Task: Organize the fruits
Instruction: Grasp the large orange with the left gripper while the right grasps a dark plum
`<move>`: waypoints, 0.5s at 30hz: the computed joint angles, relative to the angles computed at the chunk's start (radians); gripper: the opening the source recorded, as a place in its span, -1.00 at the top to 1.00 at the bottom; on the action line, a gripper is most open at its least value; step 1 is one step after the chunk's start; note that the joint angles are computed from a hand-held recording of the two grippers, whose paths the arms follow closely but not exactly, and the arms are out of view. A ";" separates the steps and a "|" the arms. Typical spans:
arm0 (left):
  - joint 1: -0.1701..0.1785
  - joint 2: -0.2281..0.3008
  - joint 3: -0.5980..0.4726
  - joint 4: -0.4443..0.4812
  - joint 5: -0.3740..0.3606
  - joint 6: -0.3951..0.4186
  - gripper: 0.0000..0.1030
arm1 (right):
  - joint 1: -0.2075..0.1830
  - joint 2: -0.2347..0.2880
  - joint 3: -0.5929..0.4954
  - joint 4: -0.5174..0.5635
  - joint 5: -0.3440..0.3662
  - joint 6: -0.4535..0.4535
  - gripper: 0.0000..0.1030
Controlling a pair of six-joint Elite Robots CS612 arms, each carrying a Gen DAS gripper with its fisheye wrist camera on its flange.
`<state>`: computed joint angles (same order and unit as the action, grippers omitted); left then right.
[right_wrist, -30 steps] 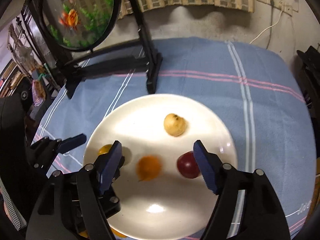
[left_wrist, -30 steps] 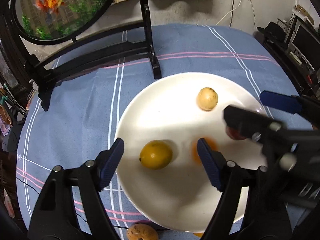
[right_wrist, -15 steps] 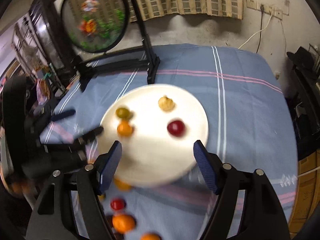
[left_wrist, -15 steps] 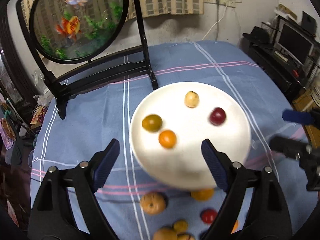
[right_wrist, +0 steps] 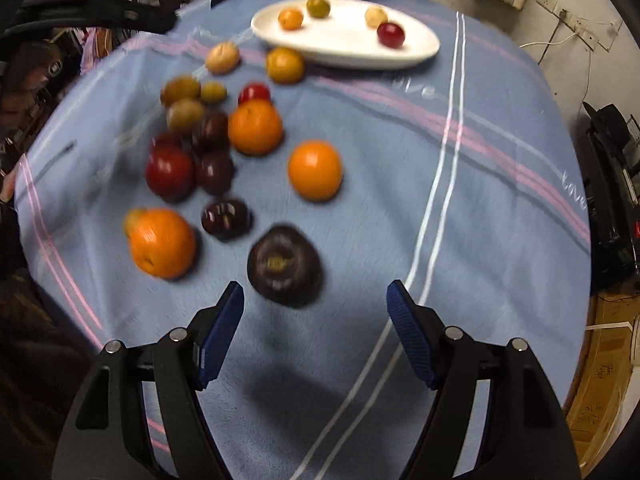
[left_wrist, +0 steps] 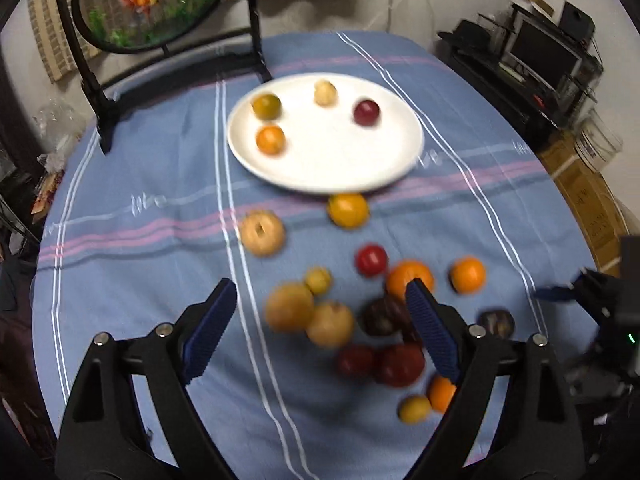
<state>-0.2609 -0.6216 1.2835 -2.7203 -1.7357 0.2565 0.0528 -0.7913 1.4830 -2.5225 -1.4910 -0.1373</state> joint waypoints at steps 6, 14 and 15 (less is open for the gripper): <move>-0.017 -0.048 0.097 0.004 -0.024 0.114 -0.71 | -0.008 0.036 -0.029 -0.035 0.071 0.040 -0.42; -0.060 -0.079 0.191 -0.014 -0.043 0.287 -0.71 | -0.011 0.015 -0.024 0.018 0.091 0.017 0.13; -0.066 -0.079 0.197 -0.021 -0.038 0.305 -0.70 | -0.018 0.007 -0.013 0.012 0.103 0.039 0.13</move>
